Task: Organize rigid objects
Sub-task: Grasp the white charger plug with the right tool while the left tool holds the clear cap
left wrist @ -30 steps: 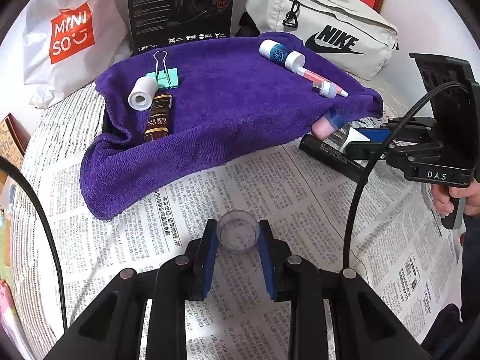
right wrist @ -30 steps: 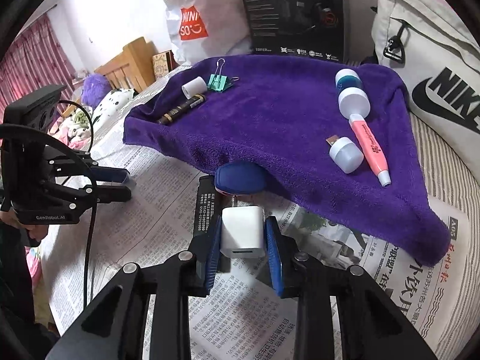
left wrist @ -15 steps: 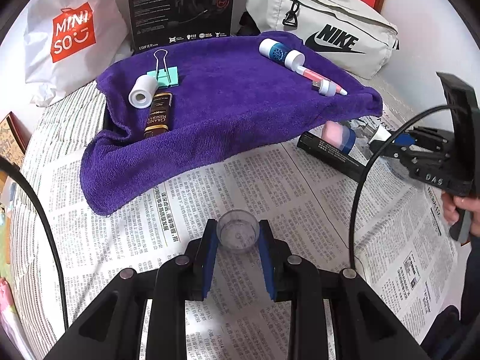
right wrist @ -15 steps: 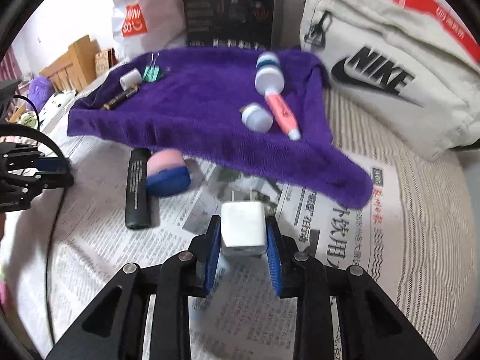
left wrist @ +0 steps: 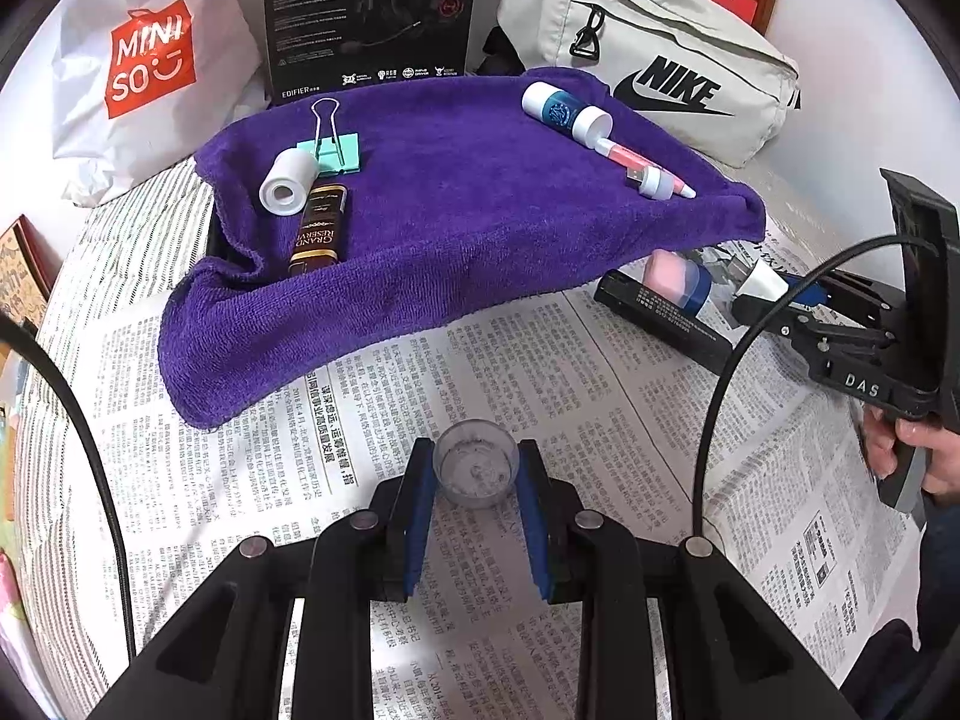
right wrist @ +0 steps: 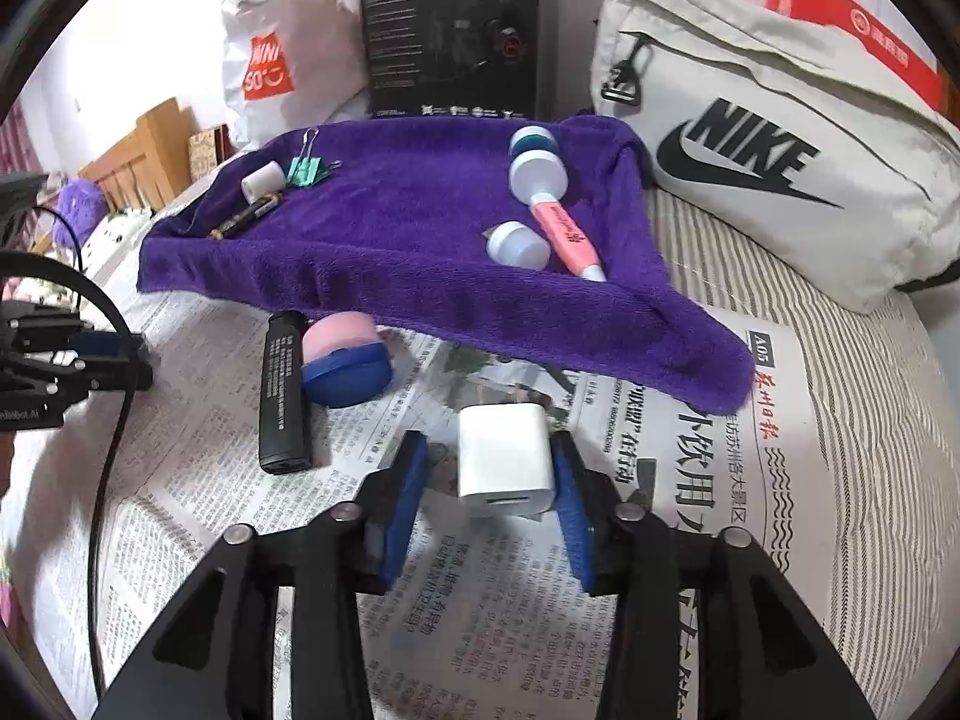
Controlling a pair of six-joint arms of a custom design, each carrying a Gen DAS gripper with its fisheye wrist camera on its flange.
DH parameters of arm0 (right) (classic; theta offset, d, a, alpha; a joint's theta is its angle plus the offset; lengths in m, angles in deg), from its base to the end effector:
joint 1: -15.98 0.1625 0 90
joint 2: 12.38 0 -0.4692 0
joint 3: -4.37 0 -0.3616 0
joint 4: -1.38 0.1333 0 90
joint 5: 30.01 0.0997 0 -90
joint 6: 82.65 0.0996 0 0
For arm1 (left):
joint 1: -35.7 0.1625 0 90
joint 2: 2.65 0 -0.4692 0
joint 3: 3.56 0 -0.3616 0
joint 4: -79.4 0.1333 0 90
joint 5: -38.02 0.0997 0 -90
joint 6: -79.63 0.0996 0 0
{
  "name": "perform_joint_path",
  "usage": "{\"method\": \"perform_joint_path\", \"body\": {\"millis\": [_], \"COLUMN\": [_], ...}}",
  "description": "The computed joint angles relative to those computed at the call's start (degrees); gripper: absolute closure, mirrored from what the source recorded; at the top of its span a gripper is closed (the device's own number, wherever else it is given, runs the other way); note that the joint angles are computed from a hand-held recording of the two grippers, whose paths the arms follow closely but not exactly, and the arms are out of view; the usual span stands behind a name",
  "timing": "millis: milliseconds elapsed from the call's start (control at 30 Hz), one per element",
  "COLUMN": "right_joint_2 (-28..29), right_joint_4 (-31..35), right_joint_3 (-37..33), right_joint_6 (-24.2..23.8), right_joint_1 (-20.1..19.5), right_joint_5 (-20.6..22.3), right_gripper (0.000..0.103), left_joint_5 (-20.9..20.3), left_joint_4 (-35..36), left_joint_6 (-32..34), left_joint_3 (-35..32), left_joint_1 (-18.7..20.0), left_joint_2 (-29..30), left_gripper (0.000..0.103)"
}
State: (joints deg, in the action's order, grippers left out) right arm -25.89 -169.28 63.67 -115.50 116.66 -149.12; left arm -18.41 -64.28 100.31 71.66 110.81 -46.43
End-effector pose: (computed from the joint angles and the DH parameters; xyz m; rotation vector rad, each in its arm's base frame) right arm 0.2390 -0.8096 -0.0015 0.7265 -2.3612 0.6359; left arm -0.0161 -0.7935 0.2594 0.6233 2.4290 -0.4533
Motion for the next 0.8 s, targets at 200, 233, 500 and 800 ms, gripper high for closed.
{"method": "perform_joint_path", "body": {"millis": [200, 233, 500, 800], "right_joint_2": [-0.2, -0.2, -0.9, -0.2], "right_joint_4": [0.1, -0.2, -0.4, -1.4], "right_joint_3": [0.1, 0.2, 1.2, 0.7], "right_joint_6": [0.2, 0.1, 2.5, 1.2], "right_joint_1": [-0.1, 0.0, -0.4, 0.0], "right_joint_5": [0.3, 0.1, 0.7, -0.7], "right_gripper": [0.061, 0.064, 0.074, 0.074], "left_joint_5": [-0.5, -0.6, -1.6, 0.2], "left_joint_4": [-0.7, -0.6, -1.6, -1.9], "left_joint_6": [0.0, -0.2, 0.0, -0.3], "left_joint_3": [0.2, 0.1, 0.2, 0.0], "left_joint_1": [0.1, 0.2, 0.4, -0.1], "left_joint_2": [0.0, -0.1, -0.1, 0.5], "left_gripper": [0.077, 0.077, 0.077, 0.077]}}
